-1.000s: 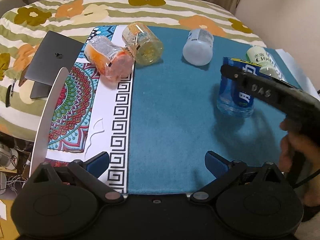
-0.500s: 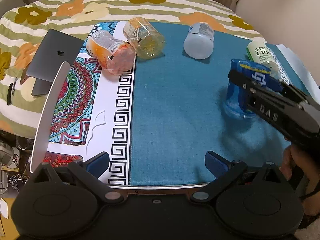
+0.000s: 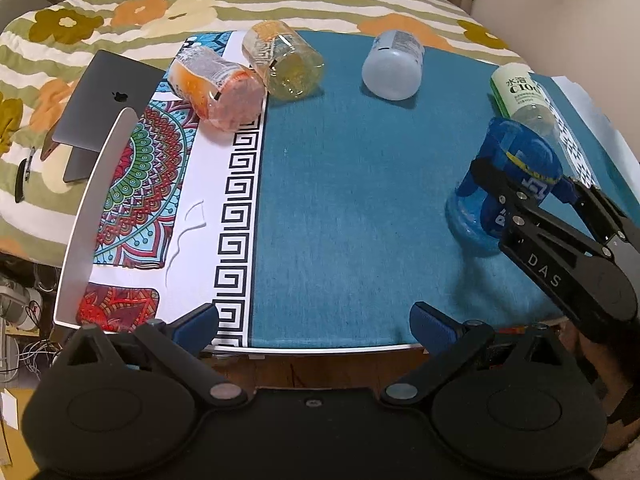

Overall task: Flip cup upright
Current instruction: 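Rotate the held cup upright with the right tool and lower it onto the cloth, then open the right tool and withdraw it from the upright cup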

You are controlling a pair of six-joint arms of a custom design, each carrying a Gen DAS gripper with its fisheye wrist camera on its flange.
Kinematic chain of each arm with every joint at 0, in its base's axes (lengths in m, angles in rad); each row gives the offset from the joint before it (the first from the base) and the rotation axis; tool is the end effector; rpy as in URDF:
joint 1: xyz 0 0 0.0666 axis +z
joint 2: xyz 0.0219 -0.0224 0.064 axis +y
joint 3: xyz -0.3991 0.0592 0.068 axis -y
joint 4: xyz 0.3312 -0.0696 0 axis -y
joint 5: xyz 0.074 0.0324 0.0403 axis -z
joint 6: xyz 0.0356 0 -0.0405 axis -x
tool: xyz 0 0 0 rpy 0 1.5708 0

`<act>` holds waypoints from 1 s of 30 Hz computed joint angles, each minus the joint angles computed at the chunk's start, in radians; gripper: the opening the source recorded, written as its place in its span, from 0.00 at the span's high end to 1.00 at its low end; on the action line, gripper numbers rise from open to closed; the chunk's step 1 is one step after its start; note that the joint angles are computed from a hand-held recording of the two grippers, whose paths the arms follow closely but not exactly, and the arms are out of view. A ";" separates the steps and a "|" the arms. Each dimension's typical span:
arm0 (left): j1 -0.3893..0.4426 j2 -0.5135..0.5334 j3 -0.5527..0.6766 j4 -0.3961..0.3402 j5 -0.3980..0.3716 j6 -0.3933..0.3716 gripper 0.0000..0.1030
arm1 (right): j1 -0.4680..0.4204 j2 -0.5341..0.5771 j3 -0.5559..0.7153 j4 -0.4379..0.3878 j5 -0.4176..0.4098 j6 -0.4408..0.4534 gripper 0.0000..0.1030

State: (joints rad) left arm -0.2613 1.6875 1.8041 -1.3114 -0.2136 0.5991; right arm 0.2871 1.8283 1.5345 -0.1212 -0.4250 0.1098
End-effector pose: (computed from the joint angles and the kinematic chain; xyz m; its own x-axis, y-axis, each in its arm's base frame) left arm 0.4893 -0.1235 0.4563 -0.8420 -0.3453 -0.4144 -0.3603 0.9318 -0.0442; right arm 0.5749 0.1846 0.3602 -0.3164 -0.1975 -0.9278 -0.6585 0.7498 0.0650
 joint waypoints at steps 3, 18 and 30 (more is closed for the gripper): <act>-0.004 0.000 0.005 0.000 0.002 0.001 0.00 | -0.005 0.000 0.044 -0.104 0.004 0.006 0.29; -0.008 0.001 0.018 -0.006 0.013 0.047 0.00 | 0.037 0.093 0.391 -0.677 0.133 0.143 0.29; -0.030 -0.004 0.092 -0.045 -0.034 0.073 0.00 | 0.024 0.099 0.492 -0.798 0.166 0.089 0.00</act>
